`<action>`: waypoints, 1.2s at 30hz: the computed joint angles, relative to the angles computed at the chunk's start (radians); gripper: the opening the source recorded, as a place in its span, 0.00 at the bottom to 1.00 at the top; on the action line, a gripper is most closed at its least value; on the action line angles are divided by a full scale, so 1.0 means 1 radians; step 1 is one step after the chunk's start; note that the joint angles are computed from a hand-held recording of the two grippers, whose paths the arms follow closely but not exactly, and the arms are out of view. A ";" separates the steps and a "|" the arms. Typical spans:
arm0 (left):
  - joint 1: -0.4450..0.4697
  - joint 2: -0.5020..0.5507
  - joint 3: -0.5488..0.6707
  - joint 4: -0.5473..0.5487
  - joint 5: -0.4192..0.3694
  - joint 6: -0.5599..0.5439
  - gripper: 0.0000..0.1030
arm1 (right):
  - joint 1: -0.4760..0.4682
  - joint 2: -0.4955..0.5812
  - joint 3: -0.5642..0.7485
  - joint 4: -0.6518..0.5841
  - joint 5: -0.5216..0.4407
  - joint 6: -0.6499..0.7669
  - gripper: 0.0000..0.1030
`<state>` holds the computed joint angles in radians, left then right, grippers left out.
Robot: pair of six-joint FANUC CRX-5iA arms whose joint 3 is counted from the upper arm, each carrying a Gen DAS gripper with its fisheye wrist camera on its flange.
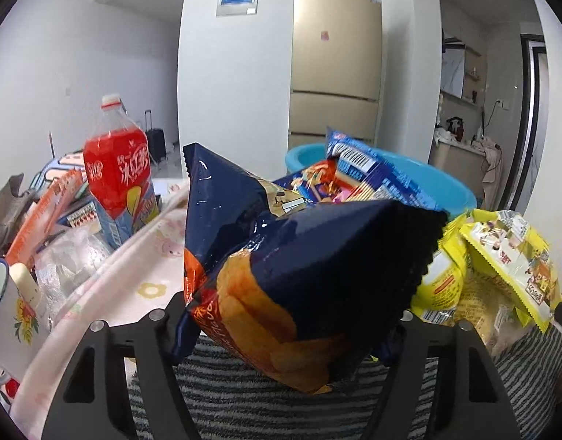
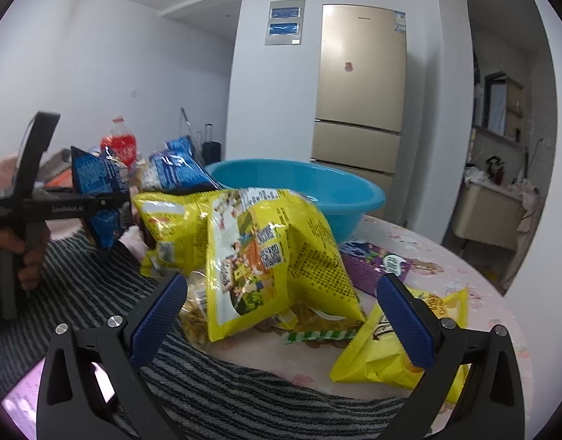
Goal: Organize snacks
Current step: 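Grasp the dark blue chip bag with left tool while right tool grasps a yellow bag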
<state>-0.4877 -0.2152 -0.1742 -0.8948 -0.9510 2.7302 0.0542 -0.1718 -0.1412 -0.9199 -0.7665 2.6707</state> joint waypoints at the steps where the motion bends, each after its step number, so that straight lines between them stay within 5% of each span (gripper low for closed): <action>1: -0.011 0.000 0.002 -0.012 -0.008 0.008 0.72 | -0.011 0.021 0.031 0.001 -0.043 -0.024 1.00; 6: -0.058 -0.003 0.004 -0.071 -0.040 0.050 0.72 | -0.033 0.159 0.221 0.025 -0.236 -0.144 1.00; 15: -0.091 0.006 0.014 -0.109 -0.068 0.064 0.73 | -0.004 0.393 0.440 0.056 -0.405 -0.273 1.00; 24: -0.094 0.015 0.021 -0.106 -0.069 0.045 0.73 | 0.009 0.413 0.442 0.054 -0.425 -0.290 0.99; 29: -0.098 0.013 0.020 -0.110 -0.069 0.050 0.73 | -0.014 0.397 0.426 0.012 -0.423 -0.258 0.84; 36: -0.083 0.000 0.016 -0.089 -0.053 0.026 0.73 | -0.089 0.372 0.408 -0.105 -0.439 -0.210 0.82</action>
<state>-0.5709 -0.2152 -0.1582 -0.9839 -1.0039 2.7561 -0.0347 0.2000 0.2672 -1.0246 -1.2054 2.4605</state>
